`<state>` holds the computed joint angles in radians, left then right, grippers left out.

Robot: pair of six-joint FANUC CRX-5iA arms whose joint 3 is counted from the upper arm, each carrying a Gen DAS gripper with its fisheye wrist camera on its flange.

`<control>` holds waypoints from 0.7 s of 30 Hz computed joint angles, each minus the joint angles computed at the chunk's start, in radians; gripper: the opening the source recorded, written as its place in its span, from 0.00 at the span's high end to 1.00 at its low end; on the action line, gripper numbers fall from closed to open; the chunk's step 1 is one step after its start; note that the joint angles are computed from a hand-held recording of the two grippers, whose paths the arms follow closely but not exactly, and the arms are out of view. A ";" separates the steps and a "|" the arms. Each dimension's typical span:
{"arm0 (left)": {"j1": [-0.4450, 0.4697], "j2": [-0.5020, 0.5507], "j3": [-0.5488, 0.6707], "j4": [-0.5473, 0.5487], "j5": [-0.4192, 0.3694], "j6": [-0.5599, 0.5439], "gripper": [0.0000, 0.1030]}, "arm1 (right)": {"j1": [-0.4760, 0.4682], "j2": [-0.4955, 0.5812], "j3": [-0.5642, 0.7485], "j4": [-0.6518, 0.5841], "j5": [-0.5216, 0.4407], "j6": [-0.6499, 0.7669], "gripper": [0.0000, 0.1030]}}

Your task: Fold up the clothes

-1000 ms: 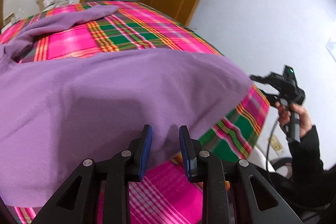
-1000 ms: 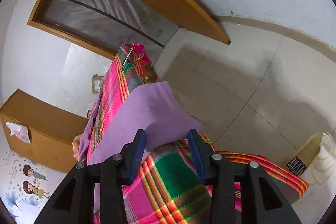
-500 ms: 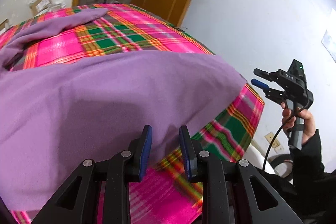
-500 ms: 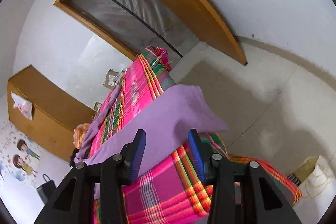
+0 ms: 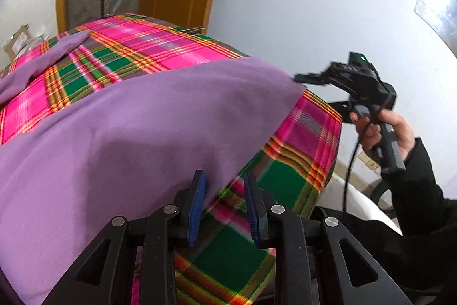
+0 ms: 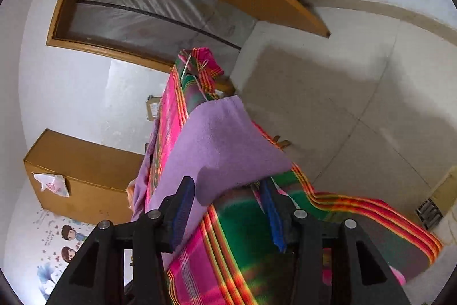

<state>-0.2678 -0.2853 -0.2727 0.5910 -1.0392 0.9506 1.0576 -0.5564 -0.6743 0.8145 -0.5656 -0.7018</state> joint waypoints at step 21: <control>-0.030 0.004 -0.036 0.067 0.029 -0.038 1.00 | 0.107 -0.041 -0.045 0.293 -0.218 -0.220 0.98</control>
<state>-0.2978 -0.2811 -0.3088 0.6576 -1.0102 0.9121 1.1646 -0.5973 -0.7194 1.1072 -0.7840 -0.9220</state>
